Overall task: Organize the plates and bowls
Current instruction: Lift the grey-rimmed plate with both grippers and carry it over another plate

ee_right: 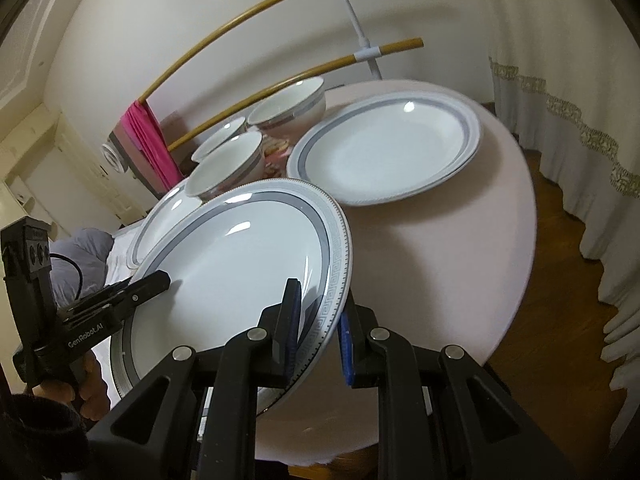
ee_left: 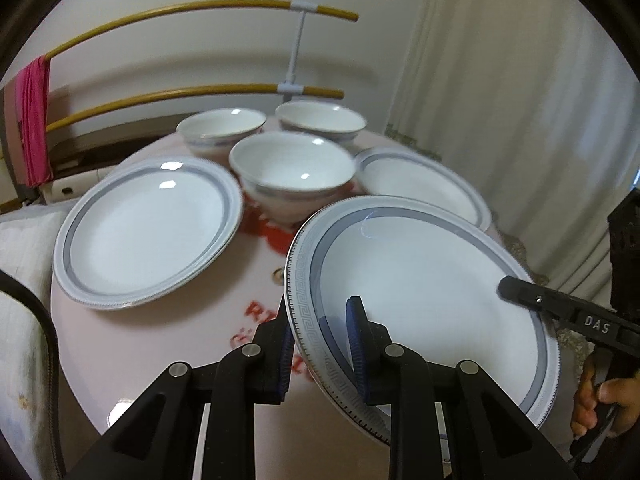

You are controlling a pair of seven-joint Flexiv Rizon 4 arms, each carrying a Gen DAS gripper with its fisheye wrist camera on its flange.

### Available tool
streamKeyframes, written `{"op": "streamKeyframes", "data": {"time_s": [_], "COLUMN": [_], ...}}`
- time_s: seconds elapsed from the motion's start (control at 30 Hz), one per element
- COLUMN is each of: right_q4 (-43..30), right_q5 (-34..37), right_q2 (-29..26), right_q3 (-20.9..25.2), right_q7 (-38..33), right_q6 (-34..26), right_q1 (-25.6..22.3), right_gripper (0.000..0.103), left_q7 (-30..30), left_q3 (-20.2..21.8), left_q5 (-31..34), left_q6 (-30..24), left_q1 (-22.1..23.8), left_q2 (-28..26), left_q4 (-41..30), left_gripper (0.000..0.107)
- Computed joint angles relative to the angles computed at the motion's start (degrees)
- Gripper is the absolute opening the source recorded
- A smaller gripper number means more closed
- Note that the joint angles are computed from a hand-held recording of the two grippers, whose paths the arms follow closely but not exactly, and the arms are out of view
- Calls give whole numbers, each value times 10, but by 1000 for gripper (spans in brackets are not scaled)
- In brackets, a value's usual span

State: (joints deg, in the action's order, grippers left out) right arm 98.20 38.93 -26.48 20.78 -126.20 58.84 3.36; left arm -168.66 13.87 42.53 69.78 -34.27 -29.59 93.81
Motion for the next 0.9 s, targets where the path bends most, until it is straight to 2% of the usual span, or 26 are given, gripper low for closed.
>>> {"op": "streamKeyframes", "data": {"time_s": [0.17,0.37,0.67,0.9], "right_q4": [-16,-56,-142,-209], "right_q5": [4,3,-26,-68], "right_q2": [-1,-26,-90,-148], "right_q3": [-1,-4,-11,-17], "right_q7": [-13,-35,-34,-2], "right_q6": [-5,-10,-27,-37], "right_q1": [-7,-19,-31,-31], "right_gripper": [17,17,18,19], "left_q7": [-13,13,87,179], "left_q3": [6,2,7,-5], "left_q5": [15,13,-63,-156], "left_q6": [-15,-14,2,-2], "left_q1": [-9,-2,23,61], "left_q2": [-7,-40,-130,-217], "left_q4": [-27,-81,-189,-294], "left_gripper": [20,21,21,21]}}
